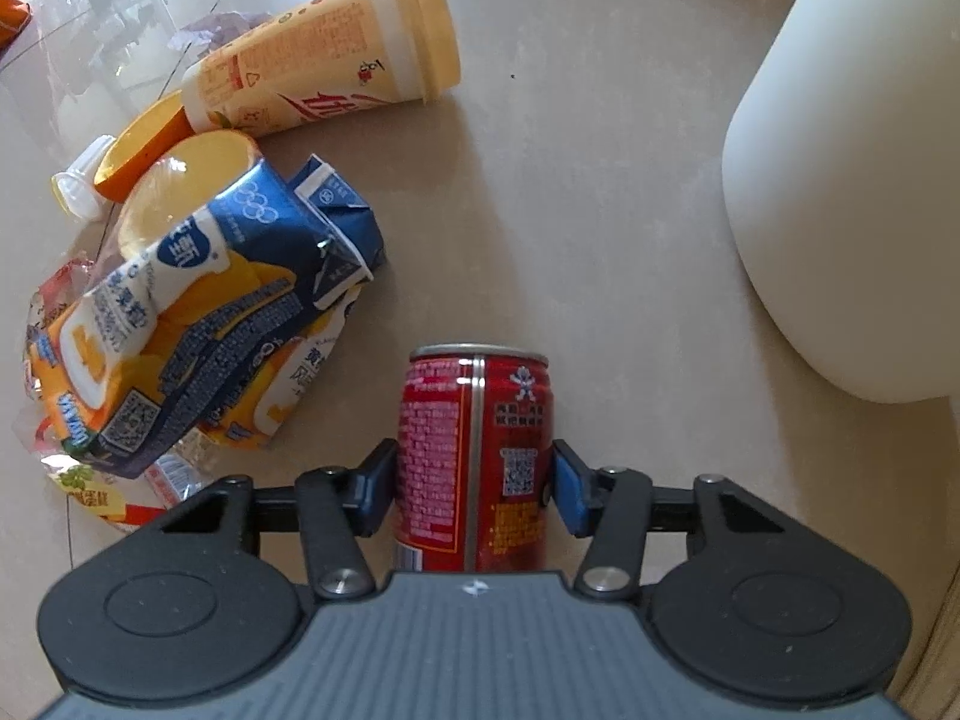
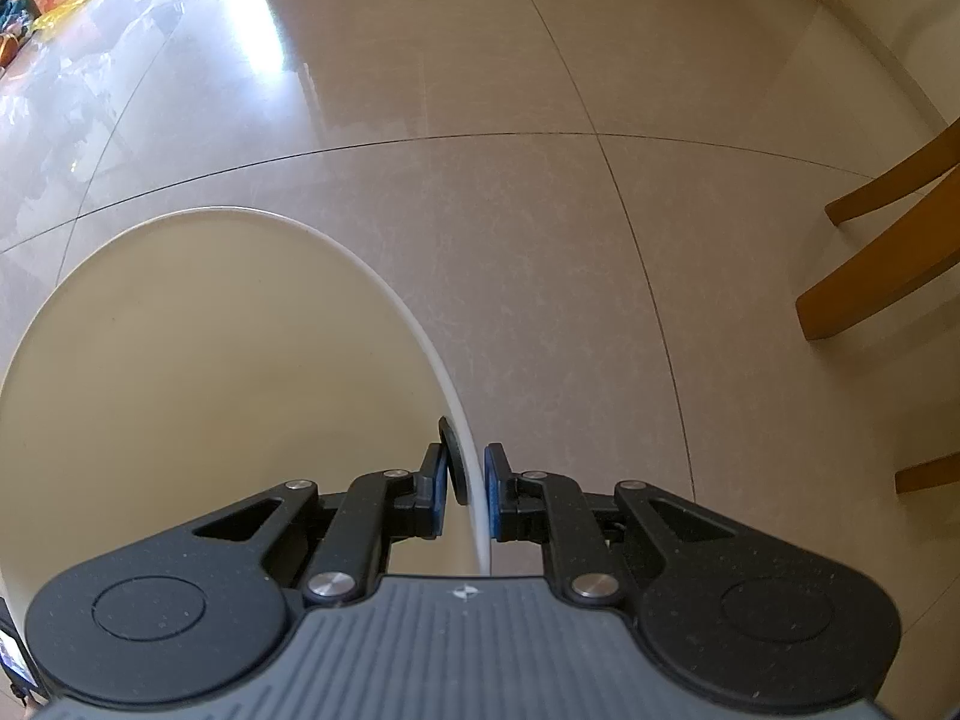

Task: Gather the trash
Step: 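Grasp the red soda can with the left gripper while the right gripper pins the bin rim, then carry the red can over the white bin and open the left gripper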

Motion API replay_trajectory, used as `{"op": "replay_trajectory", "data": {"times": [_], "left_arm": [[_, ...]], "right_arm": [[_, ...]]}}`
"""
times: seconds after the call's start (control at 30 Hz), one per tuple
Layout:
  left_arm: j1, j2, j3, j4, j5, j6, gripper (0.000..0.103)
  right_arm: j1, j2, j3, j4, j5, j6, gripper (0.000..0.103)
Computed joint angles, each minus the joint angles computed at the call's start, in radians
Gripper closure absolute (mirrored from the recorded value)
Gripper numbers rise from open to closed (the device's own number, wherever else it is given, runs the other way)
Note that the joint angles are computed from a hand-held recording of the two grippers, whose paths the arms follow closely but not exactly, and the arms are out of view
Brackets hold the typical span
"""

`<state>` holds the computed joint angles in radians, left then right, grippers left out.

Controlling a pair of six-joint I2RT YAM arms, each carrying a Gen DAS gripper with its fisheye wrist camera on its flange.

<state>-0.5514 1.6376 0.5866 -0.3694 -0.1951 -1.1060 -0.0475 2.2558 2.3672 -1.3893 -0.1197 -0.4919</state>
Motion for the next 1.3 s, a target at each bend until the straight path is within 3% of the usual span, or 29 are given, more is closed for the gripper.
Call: {"op": "replay_trajectory", "data": {"times": [0.17,0.43,0.57,0.77,0.97,1.07,1.3], "left_arm": [[0.025,-0.100,0.055,-0.159,0.028,0.063,0.051],[0.050,-0.258,0.296,-0.549,0.066,0.275,0.052],[0.067,-0.286,0.503,-0.749,0.053,0.359,0.052],[0.115,-0.163,0.920,-0.933,0.013,0.523,0.052],[0.122,0.044,1.304,-0.934,0.029,0.566,0.052],[0.113,0.163,1.410,-0.899,0.085,0.551,0.052],[0.102,0.389,1.534,-0.953,0.154,0.520,0.052]], "right_arm": [[-0.002,0.002,0.001,0.000,-0.004,0.003,0.088],[-0.006,-0.014,-0.028,0.016,-0.006,-0.009,0.088],[-0.004,-0.041,-0.076,0.040,-0.004,-0.006,0.088],[-0.007,-0.008,-0.016,0.002,-0.011,0.000,0.088],[-0.013,0.040,0.069,-0.045,-0.018,0.005,0.088],[-0.014,0.049,0.084,-0.053,-0.017,0.005,0.088],[-0.016,0.045,0.073,-0.047,-0.021,0.002,0.088]]}}
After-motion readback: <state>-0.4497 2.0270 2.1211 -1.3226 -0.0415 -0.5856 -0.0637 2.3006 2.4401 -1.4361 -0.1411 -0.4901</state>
